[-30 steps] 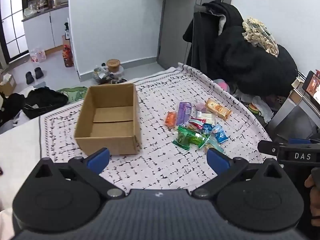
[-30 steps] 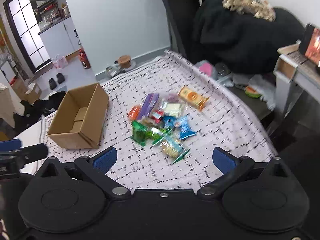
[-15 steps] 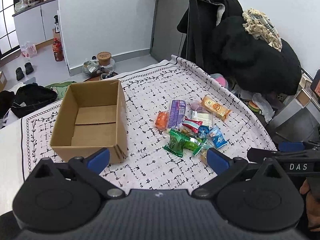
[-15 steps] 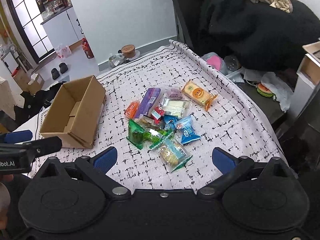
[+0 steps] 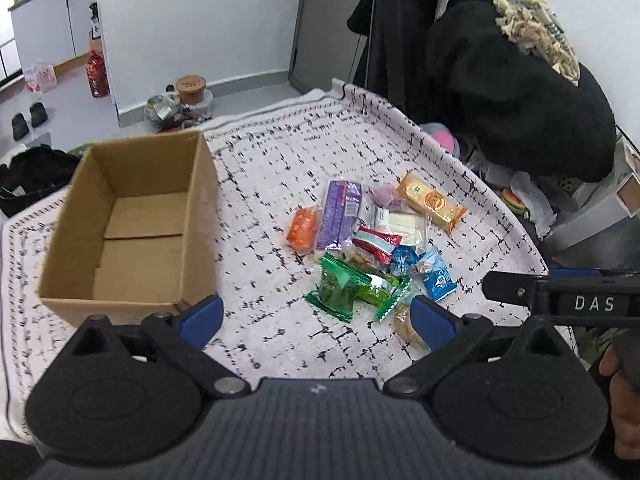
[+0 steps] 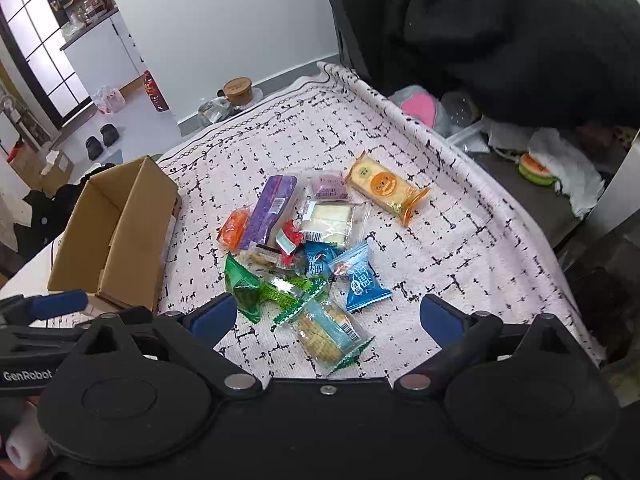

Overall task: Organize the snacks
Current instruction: 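Move both tools toward the snack pile, then grasp the blue snack packet with the right tool while the left tool grasps the green packet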

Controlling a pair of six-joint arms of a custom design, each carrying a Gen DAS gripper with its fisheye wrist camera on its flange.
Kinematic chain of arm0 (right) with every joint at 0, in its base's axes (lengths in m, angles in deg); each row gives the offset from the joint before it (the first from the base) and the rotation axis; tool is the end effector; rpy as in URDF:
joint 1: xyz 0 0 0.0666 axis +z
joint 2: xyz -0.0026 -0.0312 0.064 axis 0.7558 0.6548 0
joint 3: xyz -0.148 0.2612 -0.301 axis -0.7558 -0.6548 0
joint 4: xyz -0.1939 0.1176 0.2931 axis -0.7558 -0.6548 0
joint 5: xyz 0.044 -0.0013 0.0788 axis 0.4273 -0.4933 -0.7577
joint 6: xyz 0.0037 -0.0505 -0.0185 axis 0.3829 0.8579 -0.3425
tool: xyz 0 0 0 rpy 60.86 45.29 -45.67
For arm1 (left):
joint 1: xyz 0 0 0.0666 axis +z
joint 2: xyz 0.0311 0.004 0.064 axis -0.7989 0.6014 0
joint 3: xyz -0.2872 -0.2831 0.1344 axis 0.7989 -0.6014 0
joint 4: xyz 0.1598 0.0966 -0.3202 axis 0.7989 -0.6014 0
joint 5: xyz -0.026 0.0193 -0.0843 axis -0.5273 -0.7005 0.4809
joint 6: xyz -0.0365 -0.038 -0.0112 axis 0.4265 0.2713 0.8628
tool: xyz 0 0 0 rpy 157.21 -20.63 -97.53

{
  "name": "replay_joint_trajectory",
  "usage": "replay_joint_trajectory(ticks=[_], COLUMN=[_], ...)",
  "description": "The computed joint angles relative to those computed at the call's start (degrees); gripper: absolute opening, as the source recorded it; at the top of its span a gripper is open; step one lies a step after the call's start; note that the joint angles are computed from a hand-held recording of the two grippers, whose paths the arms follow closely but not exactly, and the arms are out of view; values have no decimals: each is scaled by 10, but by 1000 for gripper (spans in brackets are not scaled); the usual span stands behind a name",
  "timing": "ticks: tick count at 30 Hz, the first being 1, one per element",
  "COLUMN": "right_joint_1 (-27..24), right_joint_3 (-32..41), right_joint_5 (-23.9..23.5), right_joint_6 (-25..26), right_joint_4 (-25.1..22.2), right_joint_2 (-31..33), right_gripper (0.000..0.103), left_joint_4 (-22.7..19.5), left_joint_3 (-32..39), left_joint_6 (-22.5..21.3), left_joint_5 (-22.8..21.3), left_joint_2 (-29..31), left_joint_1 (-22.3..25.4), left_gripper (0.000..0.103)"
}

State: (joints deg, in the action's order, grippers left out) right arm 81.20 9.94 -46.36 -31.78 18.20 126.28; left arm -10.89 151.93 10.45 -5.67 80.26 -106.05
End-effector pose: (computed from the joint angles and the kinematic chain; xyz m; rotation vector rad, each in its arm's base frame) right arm 0.3177 0.1902 0.5176 0.1733 2.5455 0.1983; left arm 0.3097 -0.3959 0.5185 0.2244 2.5367 -0.2741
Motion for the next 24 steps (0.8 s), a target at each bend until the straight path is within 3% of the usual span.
replay_joint_trajectory(ticks=[5, 8, 24], right_joint_1=[-26, -38, -74], right_joint_3=[-20, -31, -42], right_joint_5=[-29, -49, -100], right_joint_6=[-32, -29, -23], right_joint_4=[22, 37, 61], right_joint_2=[1, 4, 50], right_gripper=[88, 83, 61], left_joint_4=[13, 42, 71], left_joint_3=[-4, -16, -14], left_joint_6=[-12, -24, -27], left_joint_5=[4, 8, 81], left_joint_2=[16, 19, 87], left_joint_1=[7, 12, 45], left_gripper=[96, 92, 72])
